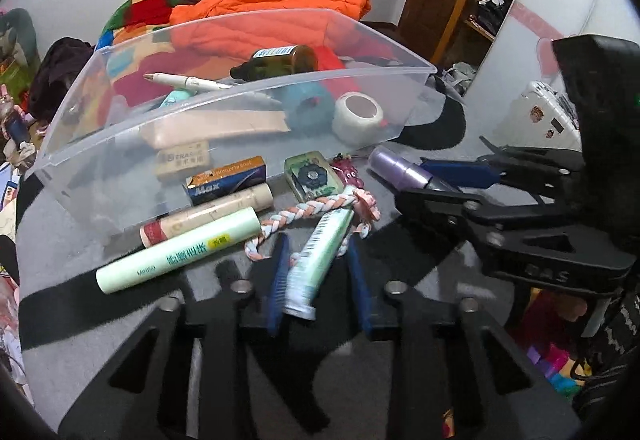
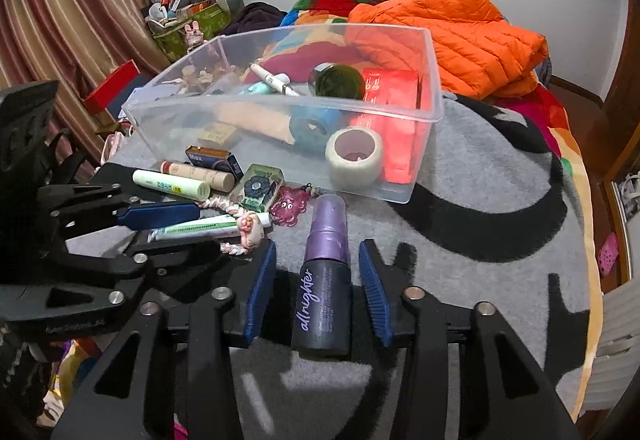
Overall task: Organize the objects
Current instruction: 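Grasp the purple spray bottle with right tool while left tool grasps the white toothpaste tube, then carry the purple spray and toothpaste tube into the clear box and open both tools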
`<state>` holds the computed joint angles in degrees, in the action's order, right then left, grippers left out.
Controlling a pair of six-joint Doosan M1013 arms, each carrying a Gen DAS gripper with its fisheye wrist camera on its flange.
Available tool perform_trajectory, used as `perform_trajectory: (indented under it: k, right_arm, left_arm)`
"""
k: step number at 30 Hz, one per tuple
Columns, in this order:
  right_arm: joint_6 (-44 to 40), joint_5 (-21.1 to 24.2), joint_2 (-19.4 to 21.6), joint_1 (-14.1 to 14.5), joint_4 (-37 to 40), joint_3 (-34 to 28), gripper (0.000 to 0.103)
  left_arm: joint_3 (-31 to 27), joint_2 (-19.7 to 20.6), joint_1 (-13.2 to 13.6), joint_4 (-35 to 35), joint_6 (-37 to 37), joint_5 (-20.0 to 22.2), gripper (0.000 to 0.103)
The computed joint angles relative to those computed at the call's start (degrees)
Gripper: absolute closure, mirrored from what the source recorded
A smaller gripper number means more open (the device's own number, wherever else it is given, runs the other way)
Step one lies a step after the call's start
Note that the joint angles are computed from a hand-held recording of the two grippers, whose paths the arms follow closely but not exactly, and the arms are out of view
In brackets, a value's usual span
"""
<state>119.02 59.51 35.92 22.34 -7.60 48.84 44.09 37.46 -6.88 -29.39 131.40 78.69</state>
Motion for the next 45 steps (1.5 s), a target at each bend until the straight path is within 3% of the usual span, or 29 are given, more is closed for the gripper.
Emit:
perform_trajectory:
  k: [1,5,11,17,22,26,29,37,45]
  right_arm:
    - [-0.11,0.11,0.10,0.01,0.12,0.02,0.079]
    - [0.22,-0.43,-0.18,0.48,-1.55,0.75,0.080]
    - [0.36,-0.79,-0.95,0.54,-1.51,1.88,0.080]
    - [0.89,-1.20,-1.97,0.79,-1.85,3.45,0.080]
    - [0.89,-0.91,-2.21,1.05,-2.38,3.76,0.080]
    - [1.38,-0.77,-2.24,1.24,-2.94,3.87,0.079]
    - [2.10,-0.92,-2.48,1.41,-3.63,4.12,0.080]
    - [4.18,-3.70,-3.35,1.19,-5.38,3.92,0.080]
    - [6.01,-7.16,-3.31,1.09,-8.46,1.65,0.080]
  left_arm:
    - [0.49,-0.25,0.14,-0.44,-0.08,-0.01,0.082]
    - [4.02,-2.46,0.32,0.46,0.88,-2.73,0.085]
    - [6.56,-4.27,1.73,0.26,-0.38,-2.96,0.087]
    - [7.46,-4.85,2.88,0.63,-1.94,-2.16,0.087]
    - [7.08,-4.42,2.07,1.46,-2.41,-3.20,0.085]
    - [8.88,-5.06,1.25,1.94,-1.01,-7.56,0.082]
    - [10.08,-5.59,0.99,2.34,-0.70,-10.28,0.087]
    - [9.39,-6.02,2.07,-0.17,-2.20,-10.82,0.087]
    - [5.13,-4.92,2.90,-4.46,-4.70,-11.76,0.087]
